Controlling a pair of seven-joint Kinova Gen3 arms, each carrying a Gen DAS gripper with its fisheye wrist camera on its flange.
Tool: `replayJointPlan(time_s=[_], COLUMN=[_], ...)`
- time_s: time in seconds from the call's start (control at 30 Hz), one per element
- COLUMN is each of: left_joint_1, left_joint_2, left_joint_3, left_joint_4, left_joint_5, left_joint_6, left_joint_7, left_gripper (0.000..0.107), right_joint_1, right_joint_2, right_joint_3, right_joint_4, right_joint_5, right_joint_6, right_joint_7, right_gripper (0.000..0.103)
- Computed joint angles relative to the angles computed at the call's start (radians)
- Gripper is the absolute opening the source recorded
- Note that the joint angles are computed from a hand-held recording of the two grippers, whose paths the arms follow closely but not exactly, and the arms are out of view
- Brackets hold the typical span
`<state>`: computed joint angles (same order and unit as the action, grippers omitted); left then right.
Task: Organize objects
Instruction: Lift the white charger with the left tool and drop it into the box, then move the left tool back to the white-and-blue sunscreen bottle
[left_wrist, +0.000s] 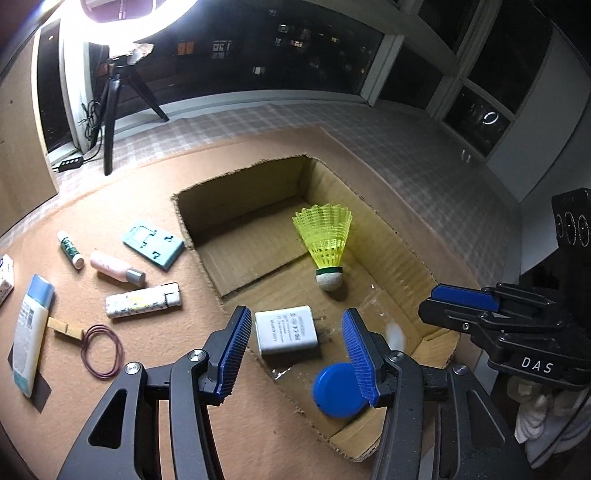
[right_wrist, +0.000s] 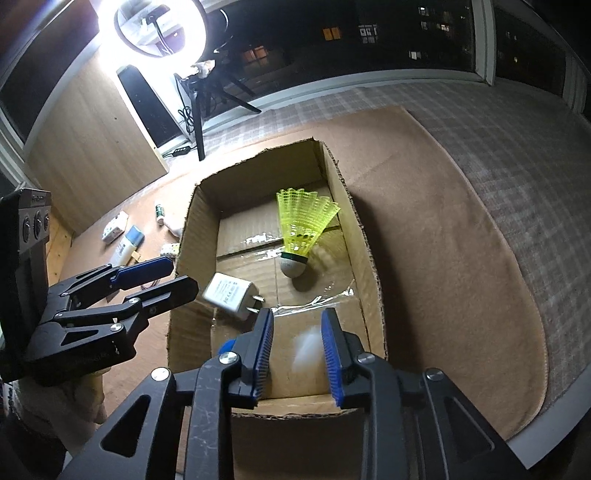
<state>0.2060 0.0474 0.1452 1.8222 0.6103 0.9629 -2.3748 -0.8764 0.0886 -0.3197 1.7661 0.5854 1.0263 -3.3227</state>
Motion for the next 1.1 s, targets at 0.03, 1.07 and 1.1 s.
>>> replayJointPlan(time_s=[0.03,1.07,1.1], left_joint_1=[-0.005,-0.348,-0.358], left_joint_2=[-0.001,0.102,0.114], left_joint_3=[-0.004,-0.144,-0.141], left_joint_4=[-0.002,-0.202,-0.218], left_joint_5=[0.003,0.007,0.006], left_joint_6=[0.004,0.151,0.157], left_joint_7=[-0.005,-0.115,-0.110], left_gripper=[0.055,0.055,0.055], right_joint_1=[-0.001,-0.128,-0.132], right_joint_2=[0.003,0.237,0.244], right_joint_3=[0.000,0.123,0.128], right_joint_4=[-0.005,-0.348,-0.359], right_joint_5=[0.001,-0.026,-0.031], right_joint_6=[0.001,0.013,0.014], right_joint_7=[0.002,0.201,0.207], right_gripper=[0.025,0.029,0.029])
